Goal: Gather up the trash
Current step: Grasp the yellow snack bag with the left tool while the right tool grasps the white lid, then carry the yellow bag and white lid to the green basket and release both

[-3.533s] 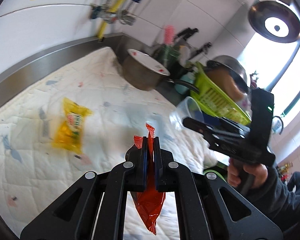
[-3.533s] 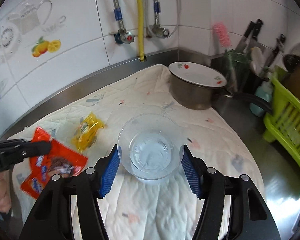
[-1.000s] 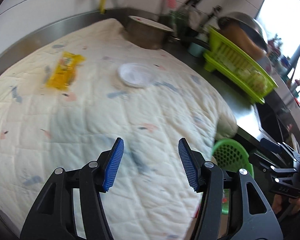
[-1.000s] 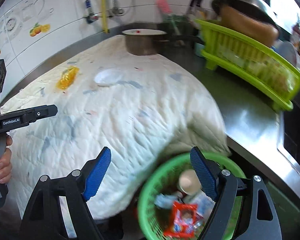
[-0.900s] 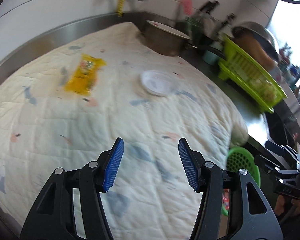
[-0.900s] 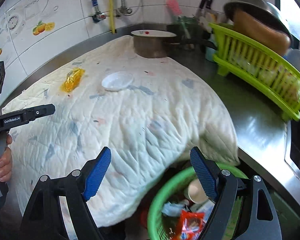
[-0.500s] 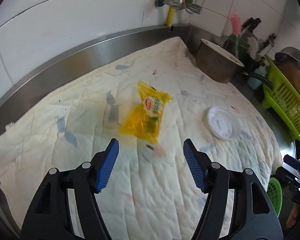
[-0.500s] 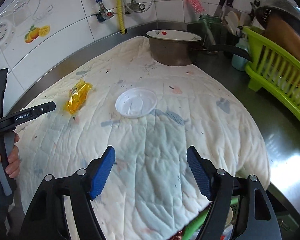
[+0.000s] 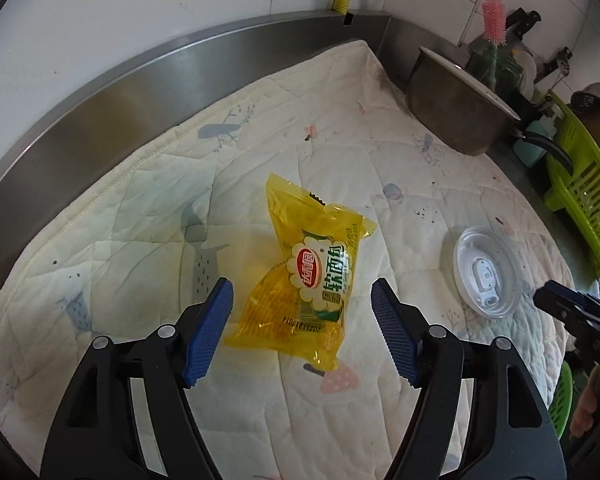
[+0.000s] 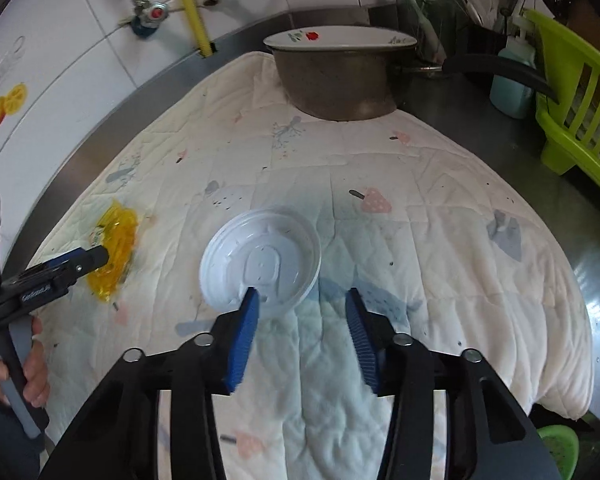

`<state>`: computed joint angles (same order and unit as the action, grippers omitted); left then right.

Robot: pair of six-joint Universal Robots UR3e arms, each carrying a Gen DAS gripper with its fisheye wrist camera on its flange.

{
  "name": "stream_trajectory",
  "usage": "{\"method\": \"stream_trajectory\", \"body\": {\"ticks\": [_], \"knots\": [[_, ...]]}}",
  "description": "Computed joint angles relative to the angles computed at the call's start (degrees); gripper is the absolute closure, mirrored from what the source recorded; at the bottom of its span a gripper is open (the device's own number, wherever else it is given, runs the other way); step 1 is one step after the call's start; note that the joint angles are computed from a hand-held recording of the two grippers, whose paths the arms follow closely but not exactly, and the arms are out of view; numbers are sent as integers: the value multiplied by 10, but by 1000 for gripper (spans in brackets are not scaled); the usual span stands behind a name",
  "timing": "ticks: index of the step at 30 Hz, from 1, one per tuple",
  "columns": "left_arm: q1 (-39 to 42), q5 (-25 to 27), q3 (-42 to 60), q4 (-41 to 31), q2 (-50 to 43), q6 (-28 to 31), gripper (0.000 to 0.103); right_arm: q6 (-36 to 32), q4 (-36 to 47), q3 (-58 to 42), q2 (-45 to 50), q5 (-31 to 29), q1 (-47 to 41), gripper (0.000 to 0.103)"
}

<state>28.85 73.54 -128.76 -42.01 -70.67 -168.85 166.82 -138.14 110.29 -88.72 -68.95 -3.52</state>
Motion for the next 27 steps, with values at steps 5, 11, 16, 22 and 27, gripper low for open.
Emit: {"method": "stream_trajectory", "body": {"ticks": [5, 11, 16, 22, 27], "knots": [[-5, 0, -4, 20, -28, 9, 32, 18, -24, -34, 60, -8, 15, 72], [7, -11, -8, 37, -50, 16, 33, 36, -36, -69, 109, -27, 36, 79], [13, -24, -17, 47, -57, 25, 51, 44, -52, -55, 110, -22, 30, 94], [12, -33, -34, 56, -33, 32, 62, 16, -85, -2, 58, -23, 23, 97], [23, -48, -48, 10, 37, 41, 67, -21, -88, 56, -19, -18, 9, 98]]}}
